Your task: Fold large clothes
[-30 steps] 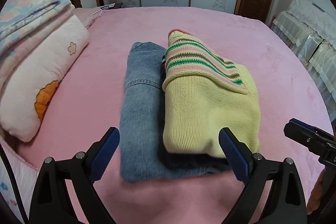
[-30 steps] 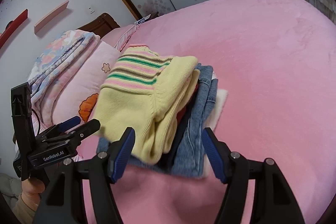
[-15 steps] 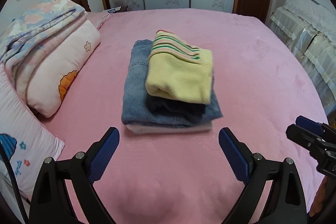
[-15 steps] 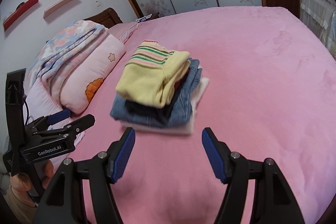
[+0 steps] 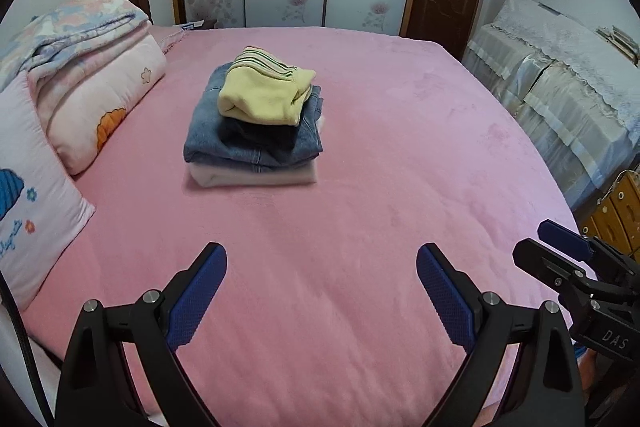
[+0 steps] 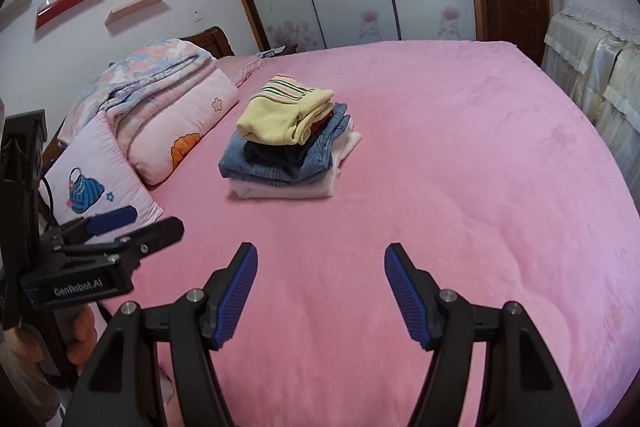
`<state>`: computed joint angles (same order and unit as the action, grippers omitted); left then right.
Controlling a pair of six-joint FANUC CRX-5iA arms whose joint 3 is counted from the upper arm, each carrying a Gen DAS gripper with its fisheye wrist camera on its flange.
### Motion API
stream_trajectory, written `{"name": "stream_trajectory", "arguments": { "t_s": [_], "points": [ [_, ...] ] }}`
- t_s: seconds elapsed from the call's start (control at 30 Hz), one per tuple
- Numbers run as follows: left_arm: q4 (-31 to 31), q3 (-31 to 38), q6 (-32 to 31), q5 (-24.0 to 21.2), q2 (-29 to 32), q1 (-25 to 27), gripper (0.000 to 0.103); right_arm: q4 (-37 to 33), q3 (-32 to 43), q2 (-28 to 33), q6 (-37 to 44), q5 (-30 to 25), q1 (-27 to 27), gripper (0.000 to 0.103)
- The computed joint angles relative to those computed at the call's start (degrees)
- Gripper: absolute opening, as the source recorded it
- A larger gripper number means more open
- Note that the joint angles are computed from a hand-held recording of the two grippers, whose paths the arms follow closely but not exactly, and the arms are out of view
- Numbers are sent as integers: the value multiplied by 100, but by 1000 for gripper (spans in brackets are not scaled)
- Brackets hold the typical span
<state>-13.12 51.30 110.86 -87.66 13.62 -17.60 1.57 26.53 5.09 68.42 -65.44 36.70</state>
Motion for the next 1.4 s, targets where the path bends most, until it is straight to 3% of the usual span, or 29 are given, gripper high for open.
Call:
{"name": "stream_trajectory", "arguments": {
  "t_s": [0.2, 0.43, 0.8, 0.9, 1.4],
  "points": [
    [-1116, -383, 471, -184, -378, -977, 95, 822, -1211, -874, -591, 301, 495, 66],
    [-1526, -753, 1052, -283, -664, -1535, 95, 1519, -2156, -1520, -1425, 527, 821, 67],
    [-1301, -1133, 1343, -178, -844, -1691, 95, 1597, -2688, -1957, -1854, 637, 936, 67],
    [-1031, -1256, 1388, -75, -893, -1527, 95, 1636, -2757, -1989, -1916, 638, 958, 67],
    [-844, -1414, 1406, -96, -882, -1527, 95, 1582, -2877, -1999, -2074, 464, 905, 67]
  ]
}}
